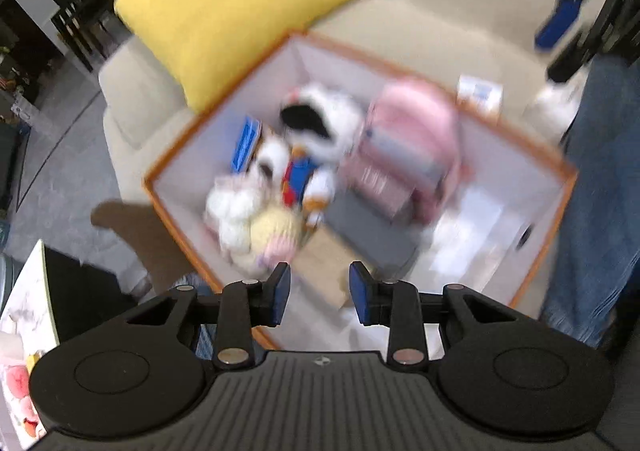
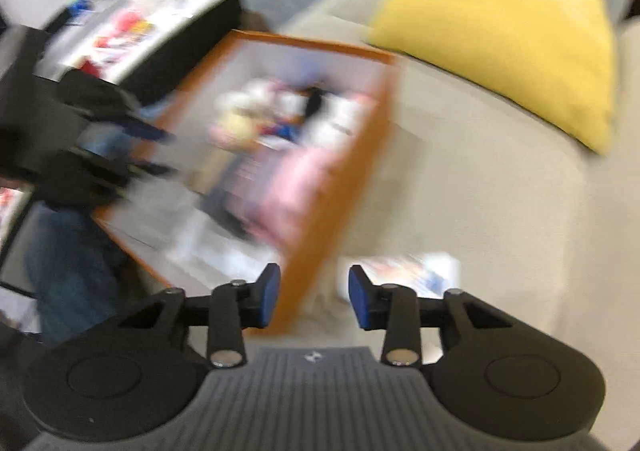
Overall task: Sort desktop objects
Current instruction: 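Reach the left tool to the Vaseline tube while the right tool reaches the white glasses box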
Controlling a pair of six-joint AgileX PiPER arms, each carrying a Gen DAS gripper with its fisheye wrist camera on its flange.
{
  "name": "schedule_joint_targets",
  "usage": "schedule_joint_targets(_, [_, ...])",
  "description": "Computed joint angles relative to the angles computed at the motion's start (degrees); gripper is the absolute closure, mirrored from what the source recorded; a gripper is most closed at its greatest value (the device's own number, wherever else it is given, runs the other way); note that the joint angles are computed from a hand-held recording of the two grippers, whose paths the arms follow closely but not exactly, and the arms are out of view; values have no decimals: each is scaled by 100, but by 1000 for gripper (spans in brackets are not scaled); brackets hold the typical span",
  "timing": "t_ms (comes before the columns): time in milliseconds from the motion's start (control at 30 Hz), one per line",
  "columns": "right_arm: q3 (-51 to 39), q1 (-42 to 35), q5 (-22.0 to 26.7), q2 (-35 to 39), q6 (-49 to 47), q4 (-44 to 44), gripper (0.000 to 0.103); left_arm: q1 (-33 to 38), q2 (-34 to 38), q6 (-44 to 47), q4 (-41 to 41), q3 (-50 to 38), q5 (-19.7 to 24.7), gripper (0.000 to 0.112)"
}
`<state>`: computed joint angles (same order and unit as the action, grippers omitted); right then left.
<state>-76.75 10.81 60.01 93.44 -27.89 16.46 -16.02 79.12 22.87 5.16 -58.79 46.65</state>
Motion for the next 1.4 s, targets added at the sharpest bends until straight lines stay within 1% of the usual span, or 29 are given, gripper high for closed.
schedule_joint_targets(100, [83,-434,129,182,100,-371,58,-446,2,-116,-159,-338,92,75])
schedule_joint_targets(167, [259,-591,58,230,46,-744,53,-828,83,-334,-68,-475,95,75])
schedule_joint_targets(200, [304,-639,55,297,-4,-925,52,-1056,159,-531,72,-580,128,75])
schedule_joint_targets(267, [248,-754,225,522,-51,-1049,52,-1499,328,-904,354,-695,97,75])
schedule_joint_targets(333, [151,-814,422,796,-120,-1042,51,-1834,508,-1098,460,-831,78,75])
schedule_joint_targets(400, [143,-563,365,1009,-70,-1269,39,-2015,699,-1211,524,-856,-69,75])
schedule_joint_targets(433, [173,-428,293,1054,-56,-1454,26,-2128,783,-1316,592,-886,-107,75])
schedule_joint_targets(467, [209,-277,183,1127,-22,-1664,21,-2210,869,-1378,629,-934,-122,75])
schedule_joint_targets(533, [218,-5,95,1277,-5,-2080,21,-2374,1061,-1556,728,-1024,-172,75])
schedule_joint_targets(633, [237,231,35,1504,74,-2467,16,-2492,1254,-1603,722,-1164,-129,75])
schedule_joint_targets(733, [146,276,41,1673,21,-2477,16,-2537,1458,-1505,637,-1363,-45,74])
schedule_joint_targets(767, [140,281,7,1699,8,-2485,17,-2546,1545,-1475,619,-1414,-57,73])
schedule_joint_targets(800, [133,278,-38,1733,5,-2491,17,-2552,1643,-1446,600,-1480,-61,71])
schedule_joint_targets(833, [74,227,-33,1788,-66,-2374,21,-2565,1748,-1433,589,-1543,-66,64])
schedule_joint_targets(867, [33,164,-83,1810,-117,-2246,23,-2571,1854,-1414,582,-1611,-81,63])
schedule_joint_targets(1000, [-295,-138,-275,1917,-217,-1846,32,-2529,2411,-1271,435,-1996,-111,63])
schedule_joint_targets(1067, [-622,-328,-261,2106,-125,-1696,35,-2499,2686,-1255,392,-2227,-81,63])
schedule_joint_targets(1200, [-1183,-737,37,2385,-148,-1276,36,-2490,3196,-1176,317,-2748,64,63])
schedule_joint_targets(1300, [-993,-938,87,2095,-436,-1149,33,-2565,3484,-1018,288,-3014,127,63])
schedule_joint_targets(1367, [-715,-1065,73,1854,-697,-1075,32,-2631,3672,-915,292,-3141,112,61])
schedule_joint_targets(1400, [-711,-1139,123,1870,-817,-1053,32,-2670,3777,-904,319,-3216,111,60])
